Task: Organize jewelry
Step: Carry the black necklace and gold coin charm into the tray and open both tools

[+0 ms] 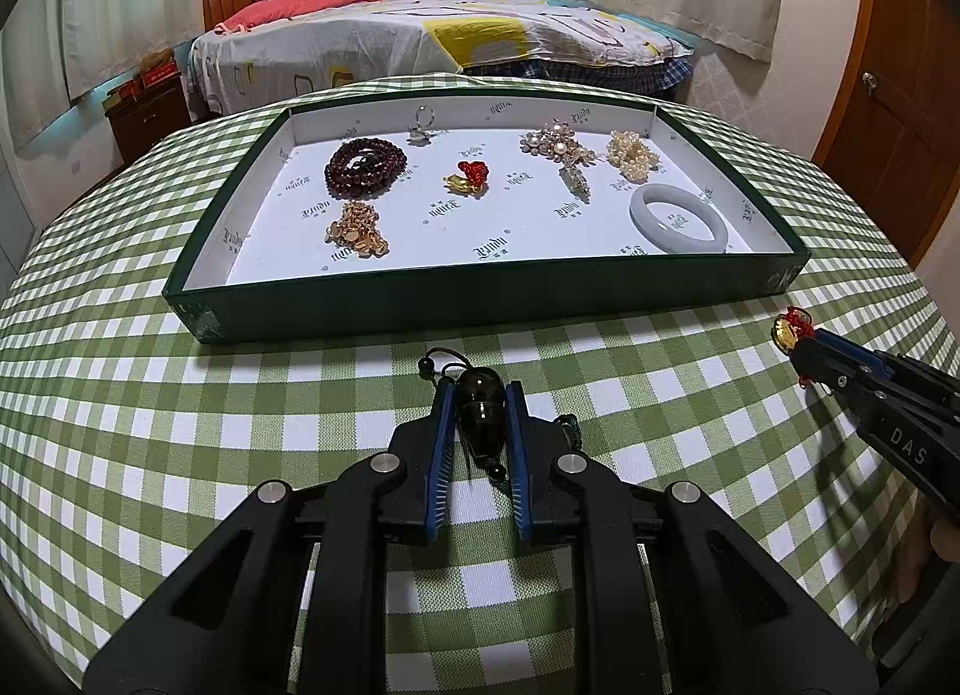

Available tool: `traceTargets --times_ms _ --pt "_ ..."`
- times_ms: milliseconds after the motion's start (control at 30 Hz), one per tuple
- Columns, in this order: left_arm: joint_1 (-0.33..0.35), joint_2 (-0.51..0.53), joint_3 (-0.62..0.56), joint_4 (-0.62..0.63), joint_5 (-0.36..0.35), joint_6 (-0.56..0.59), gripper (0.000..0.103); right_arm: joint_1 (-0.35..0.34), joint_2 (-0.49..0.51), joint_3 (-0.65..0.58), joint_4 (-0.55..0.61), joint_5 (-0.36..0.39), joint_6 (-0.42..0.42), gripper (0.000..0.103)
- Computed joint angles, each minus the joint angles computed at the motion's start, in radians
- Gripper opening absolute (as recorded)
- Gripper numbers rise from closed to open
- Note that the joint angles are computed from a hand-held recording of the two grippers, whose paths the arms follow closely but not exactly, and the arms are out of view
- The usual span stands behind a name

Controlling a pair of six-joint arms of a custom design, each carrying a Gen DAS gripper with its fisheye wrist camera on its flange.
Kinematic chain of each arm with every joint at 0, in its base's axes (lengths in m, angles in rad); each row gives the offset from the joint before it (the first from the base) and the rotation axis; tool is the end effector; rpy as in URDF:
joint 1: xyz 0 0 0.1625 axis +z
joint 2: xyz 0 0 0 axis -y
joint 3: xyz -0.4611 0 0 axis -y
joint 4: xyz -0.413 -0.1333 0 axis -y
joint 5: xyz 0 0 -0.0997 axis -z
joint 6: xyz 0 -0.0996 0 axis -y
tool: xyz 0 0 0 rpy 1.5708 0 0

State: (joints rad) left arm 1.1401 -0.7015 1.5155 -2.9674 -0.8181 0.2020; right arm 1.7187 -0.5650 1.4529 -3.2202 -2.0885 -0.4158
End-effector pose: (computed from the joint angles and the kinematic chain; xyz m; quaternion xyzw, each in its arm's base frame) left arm -0.1339 -0.7738 0.1540 0.1768 0.8795 -0.3055 0.3193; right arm 0.1983 -0.7610 0.0951 0.1582 -0.8885 0.3243 0.2835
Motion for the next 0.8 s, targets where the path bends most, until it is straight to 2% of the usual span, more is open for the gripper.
traceTargets --times_ms 800 --pt "-0.001 -0.022 0.013 -0.016 -0.016 -0.007 0.017 0.009 -0.009 0.015 -0.021 0.029 0.005 0.013"
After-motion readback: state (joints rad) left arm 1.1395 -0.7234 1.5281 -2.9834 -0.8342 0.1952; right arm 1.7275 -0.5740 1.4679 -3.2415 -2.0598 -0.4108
